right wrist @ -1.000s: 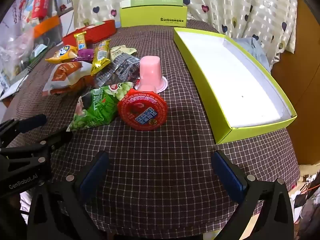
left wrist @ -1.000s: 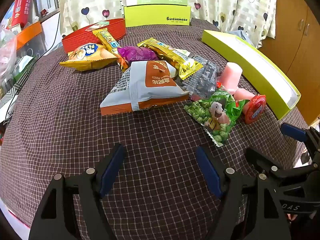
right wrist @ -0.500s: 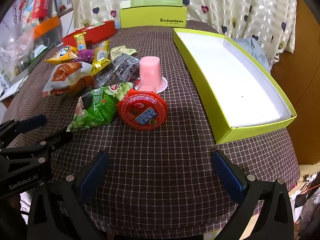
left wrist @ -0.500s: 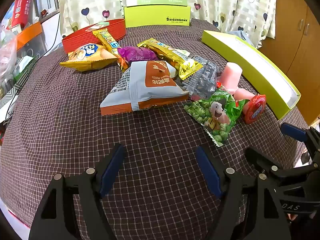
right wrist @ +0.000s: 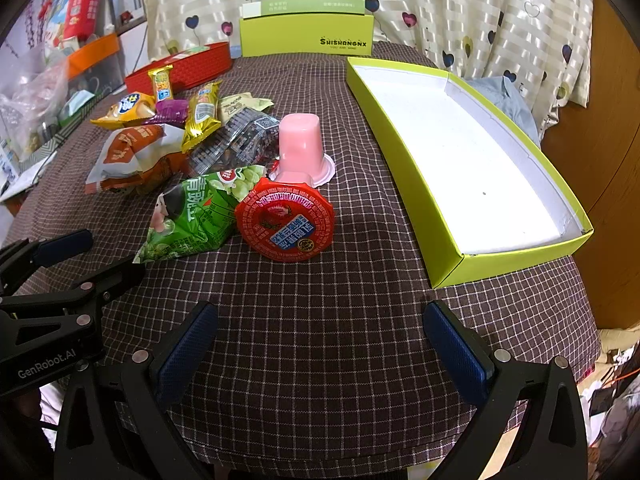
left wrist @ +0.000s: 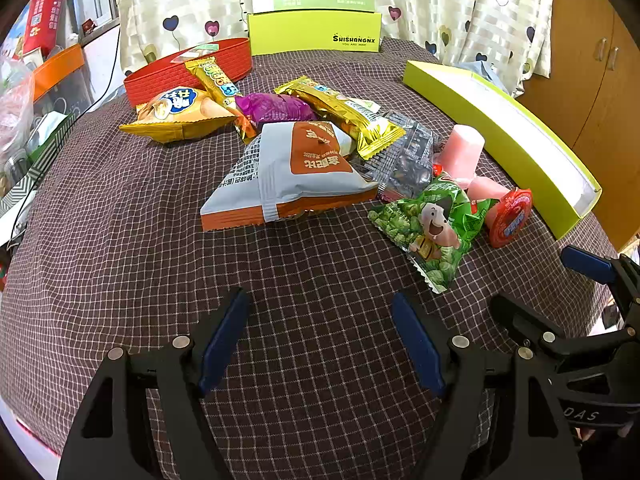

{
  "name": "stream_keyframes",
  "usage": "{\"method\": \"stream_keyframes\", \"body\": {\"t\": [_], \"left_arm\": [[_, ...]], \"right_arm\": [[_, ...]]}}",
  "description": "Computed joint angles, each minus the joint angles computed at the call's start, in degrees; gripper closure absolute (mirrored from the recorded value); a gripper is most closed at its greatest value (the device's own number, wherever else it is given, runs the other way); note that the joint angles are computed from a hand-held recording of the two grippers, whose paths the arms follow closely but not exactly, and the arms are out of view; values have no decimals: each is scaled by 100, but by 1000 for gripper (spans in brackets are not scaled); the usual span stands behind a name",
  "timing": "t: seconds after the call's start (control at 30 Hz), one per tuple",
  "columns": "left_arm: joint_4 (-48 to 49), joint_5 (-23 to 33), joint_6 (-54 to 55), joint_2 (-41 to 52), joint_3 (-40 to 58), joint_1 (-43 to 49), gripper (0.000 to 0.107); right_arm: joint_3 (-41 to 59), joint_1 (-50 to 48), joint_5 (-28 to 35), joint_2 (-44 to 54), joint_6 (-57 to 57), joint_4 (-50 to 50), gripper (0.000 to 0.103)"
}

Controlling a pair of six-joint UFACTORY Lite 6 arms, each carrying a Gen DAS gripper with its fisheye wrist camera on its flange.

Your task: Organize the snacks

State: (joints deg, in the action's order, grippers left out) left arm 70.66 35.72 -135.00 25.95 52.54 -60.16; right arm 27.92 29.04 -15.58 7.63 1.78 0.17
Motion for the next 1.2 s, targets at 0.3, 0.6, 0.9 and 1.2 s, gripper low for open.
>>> {"method": "stream_keyframes", "body": {"t": [0.3,0.6,0.9,1.2], "left_arm": [[3,3,-1,3,4,-1,32],[3,3,-1,3,4,-1,32],[14,-2,1,-2,-3,2,32],[952,-554,-775,-614,-657,289,32]], "right_arm": [[-8,-4,-15,0,5,-9,0],[-14,-4,-27,0,7,-12,0],[3,-28,-5,1,117,-152,0],[-208,-432,85,-908,1573,-1912,0]]}}
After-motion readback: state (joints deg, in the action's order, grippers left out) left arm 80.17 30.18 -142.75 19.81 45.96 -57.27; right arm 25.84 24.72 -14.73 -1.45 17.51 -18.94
